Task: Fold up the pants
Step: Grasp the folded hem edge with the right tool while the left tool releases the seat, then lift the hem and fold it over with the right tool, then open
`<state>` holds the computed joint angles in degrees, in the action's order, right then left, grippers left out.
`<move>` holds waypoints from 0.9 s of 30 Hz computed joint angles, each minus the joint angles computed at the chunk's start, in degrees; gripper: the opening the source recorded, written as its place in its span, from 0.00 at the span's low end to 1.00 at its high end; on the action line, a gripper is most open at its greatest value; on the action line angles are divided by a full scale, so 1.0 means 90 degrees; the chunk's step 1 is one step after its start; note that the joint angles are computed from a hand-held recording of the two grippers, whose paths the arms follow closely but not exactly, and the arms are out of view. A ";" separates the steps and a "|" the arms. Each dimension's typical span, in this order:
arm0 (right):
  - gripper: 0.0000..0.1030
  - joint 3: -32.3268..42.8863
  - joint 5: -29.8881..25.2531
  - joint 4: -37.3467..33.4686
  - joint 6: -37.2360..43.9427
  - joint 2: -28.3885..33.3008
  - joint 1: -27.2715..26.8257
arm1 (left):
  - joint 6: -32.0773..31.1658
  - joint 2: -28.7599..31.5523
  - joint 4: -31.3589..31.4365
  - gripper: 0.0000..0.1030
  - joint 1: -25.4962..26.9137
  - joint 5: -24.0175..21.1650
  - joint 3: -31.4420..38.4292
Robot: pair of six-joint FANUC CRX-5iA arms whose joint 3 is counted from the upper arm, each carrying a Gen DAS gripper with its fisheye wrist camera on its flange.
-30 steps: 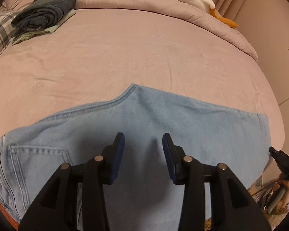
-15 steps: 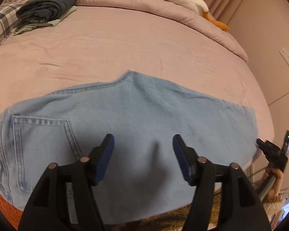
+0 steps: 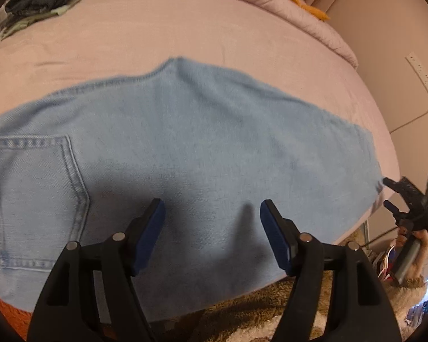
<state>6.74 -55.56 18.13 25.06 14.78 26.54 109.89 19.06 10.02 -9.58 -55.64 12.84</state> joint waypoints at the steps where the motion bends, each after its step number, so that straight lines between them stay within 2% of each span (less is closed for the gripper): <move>1: 0.71 -0.0039 -0.0005 -0.0041 -0.0080 -0.0054 0.0015 | 0.0016 -0.0012 -0.0063 0.68 -0.0026 0.0077 -0.0019; 4: 0.72 -0.0213 0.0364 -0.0547 0.0039 -0.0276 -0.0036 | -0.0091 0.0028 -0.0005 0.74 -0.0042 0.0146 -0.0001; 6: 0.72 -0.0259 0.0723 -0.1016 0.0413 -0.0352 -0.0111 | -0.0096 0.0033 0.0046 0.75 -0.0031 0.0214 -0.0031; 8: 0.72 -0.0161 0.0817 -0.1330 0.0699 -0.0282 -0.0170 | -0.0160 0.0007 0.0149 0.75 -0.0009 0.0317 -0.0122; 17: 0.70 0.0044 0.1013 -0.0820 0.0559 0.0121 -0.0148 | -0.0335 -0.0100 0.0574 0.76 0.0100 0.0568 -0.0421; 22: 0.45 -0.0127 0.0877 -0.0352 0.0140 0.0050 -0.0006 | -0.0410 -0.0077 0.0668 0.80 0.0112 0.0642 -0.0436; 24: 0.24 -0.0077 0.0898 -0.0493 0.0096 0.0043 -0.0057 | -0.0437 -0.0124 0.0726 0.80 0.0116 0.0728 -0.0519; 25: 0.19 -0.0040 0.0988 -0.0717 0.0209 0.0028 -0.0120 | -0.0500 -0.0163 0.0798 0.80 0.0133 0.0782 -0.0594; 27: 0.17 0.0166 0.0928 -0.1148 0.0467 0.0076 -0.0228 | -0.0555 -0.0268 0.1010 0.77 0.0199 0.0856 -0.0772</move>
<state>8.23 -47.21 7.80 29.27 15.47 24.49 104.90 16.65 19.11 -7.79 -47.94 5.89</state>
